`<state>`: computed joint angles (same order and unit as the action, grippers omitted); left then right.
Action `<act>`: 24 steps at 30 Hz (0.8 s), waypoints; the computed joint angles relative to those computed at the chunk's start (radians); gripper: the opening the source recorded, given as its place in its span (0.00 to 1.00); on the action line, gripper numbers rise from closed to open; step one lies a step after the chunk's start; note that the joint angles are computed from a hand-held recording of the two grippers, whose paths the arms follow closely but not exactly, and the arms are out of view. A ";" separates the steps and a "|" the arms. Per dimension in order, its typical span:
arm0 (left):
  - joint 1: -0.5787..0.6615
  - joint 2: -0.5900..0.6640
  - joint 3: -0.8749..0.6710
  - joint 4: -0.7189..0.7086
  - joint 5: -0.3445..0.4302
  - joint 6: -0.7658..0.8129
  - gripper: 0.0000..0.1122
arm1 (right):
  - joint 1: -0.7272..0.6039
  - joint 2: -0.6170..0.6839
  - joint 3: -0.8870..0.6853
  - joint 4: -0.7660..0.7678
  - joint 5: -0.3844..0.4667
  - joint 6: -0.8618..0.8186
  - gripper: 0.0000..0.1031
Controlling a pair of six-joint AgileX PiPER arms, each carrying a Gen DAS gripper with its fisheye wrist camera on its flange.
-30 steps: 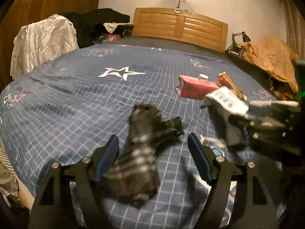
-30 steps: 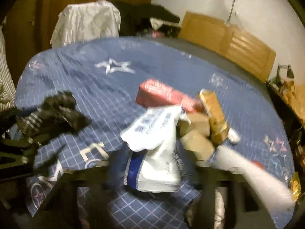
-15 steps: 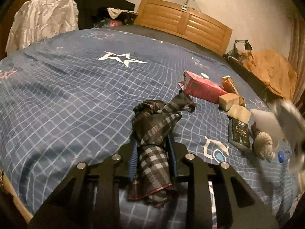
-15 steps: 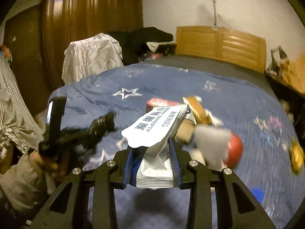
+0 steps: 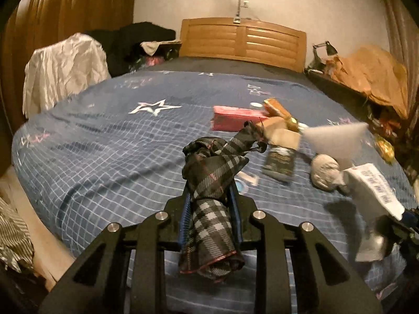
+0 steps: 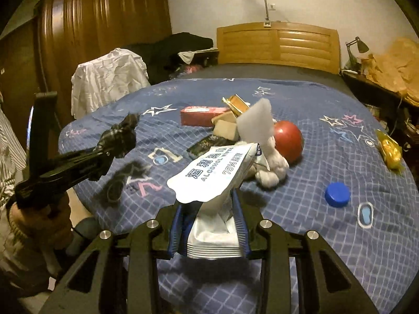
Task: Collect trash
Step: 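Carry the plaid cloth and wet-wipe packet over the white bucket with both tools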
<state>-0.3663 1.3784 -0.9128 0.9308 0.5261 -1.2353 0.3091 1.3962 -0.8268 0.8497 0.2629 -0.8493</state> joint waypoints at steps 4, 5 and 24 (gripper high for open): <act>-0.105 0.020 -0.022 0.061 0.091 -0.058 0.22 | -0.004 -0.043 0.038 -0.036 -0.019 0.053 0.36; -0.118 0.020 -0.023 0.067 0.103 -0.063 0.22 | -0.004 -0.048 0.042 -0.039 -0.025 0.059 0.36; -0.351 0.013 -0.079 0.167 0.327 -0.130 0.22 | -0.082 -0.238 0.140 0.046 -0.052 -0.040 0.36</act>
